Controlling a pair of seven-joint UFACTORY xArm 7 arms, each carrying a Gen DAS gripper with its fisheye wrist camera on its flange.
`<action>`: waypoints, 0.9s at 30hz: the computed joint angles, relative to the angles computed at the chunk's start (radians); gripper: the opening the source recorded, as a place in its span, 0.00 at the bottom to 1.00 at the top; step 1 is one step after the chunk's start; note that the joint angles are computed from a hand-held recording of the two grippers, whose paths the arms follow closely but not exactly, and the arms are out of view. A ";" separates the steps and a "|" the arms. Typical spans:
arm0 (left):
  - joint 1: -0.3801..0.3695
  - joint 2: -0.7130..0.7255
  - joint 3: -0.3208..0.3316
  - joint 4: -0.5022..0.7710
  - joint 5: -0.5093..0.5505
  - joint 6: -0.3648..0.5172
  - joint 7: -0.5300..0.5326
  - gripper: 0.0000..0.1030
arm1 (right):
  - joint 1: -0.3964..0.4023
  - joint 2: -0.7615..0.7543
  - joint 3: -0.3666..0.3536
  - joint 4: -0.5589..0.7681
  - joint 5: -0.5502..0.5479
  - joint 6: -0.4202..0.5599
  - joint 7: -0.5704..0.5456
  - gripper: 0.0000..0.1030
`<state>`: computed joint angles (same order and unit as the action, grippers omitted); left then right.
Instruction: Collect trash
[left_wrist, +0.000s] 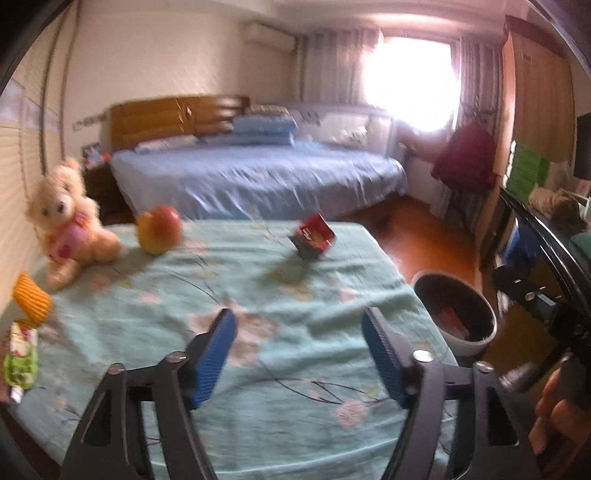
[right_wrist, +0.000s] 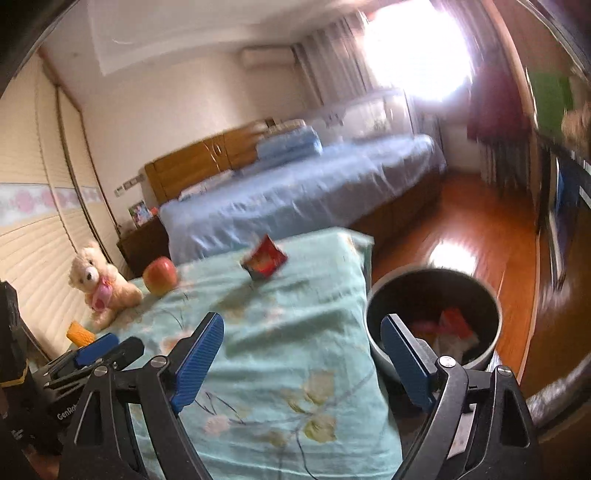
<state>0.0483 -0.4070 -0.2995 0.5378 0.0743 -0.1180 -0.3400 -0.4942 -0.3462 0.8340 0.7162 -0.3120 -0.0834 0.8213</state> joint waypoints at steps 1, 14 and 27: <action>0.085 -0.045 -0.077 -0.034 -0.002 -0.029 -0.027 0.85 | -0.044 -0.039 0.041 -0.004 -0.005 -0.025 0.014 0.96; 0.378 -0.293 -0.381 -0.163 -0.018 -0.053 -0.200 0.99 | -0.262 -0.180 0.302 -0.030 0.141 -0.119 -0.017 1.00; 0.452 -0.312 -0.434 -0.160 0.023 -0.077 -0.229 0.99 | -0.252 -0.179 0.314 -0.029 0.142 -0.109 -0.037 1.00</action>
